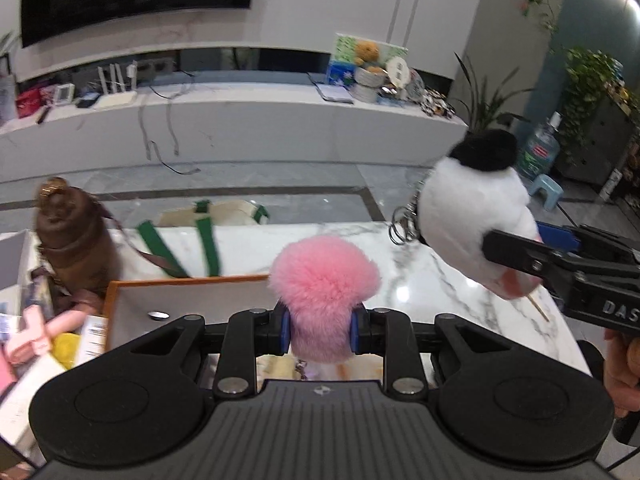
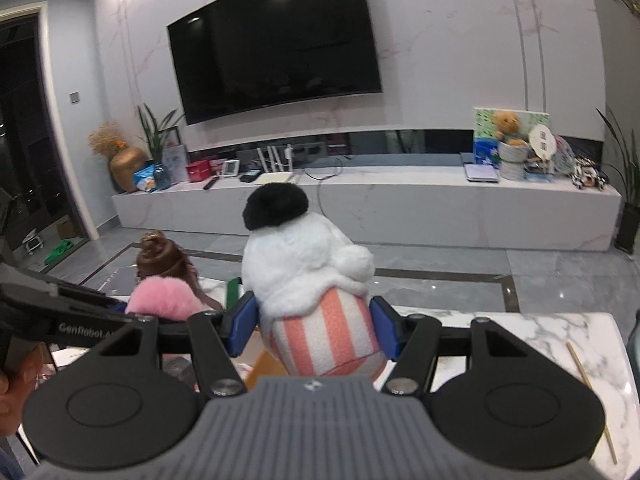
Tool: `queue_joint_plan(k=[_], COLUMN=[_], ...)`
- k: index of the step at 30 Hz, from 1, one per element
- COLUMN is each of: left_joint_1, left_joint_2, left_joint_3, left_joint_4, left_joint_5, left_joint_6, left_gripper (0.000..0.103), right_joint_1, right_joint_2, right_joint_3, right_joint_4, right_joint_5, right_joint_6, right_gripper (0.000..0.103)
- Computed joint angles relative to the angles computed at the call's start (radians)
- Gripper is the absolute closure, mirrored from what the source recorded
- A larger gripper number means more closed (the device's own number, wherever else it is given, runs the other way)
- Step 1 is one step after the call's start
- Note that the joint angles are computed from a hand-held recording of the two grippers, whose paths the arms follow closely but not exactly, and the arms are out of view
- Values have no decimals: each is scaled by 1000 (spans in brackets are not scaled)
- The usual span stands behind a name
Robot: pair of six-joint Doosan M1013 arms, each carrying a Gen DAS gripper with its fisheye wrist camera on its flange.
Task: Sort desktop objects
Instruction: 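Carry the pompom with the left gripper while the right gripper carries the plush over the box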
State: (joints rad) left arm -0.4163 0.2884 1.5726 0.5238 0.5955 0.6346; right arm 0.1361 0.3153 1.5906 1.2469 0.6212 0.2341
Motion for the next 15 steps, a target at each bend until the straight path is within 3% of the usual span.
queue_joint_plan(k=[6, 15], left_joint_1=[27, 39], left_joint_2=[-31, -46], left_joint_3=[51, 113], left_joint_4=[19, -42], left_joint_5=[21, 43], left_joint_6=[-26, 76], left_gripper=[73, 73], right_joint_1=[22, 78], right_joint_2=[-13, -18], right_joint_3=[16, 40], right_joint_4=[-14, -125], right_joint_5=[12, 43], right_joint_6=[-29, -42], right_gripper=[40, 41])
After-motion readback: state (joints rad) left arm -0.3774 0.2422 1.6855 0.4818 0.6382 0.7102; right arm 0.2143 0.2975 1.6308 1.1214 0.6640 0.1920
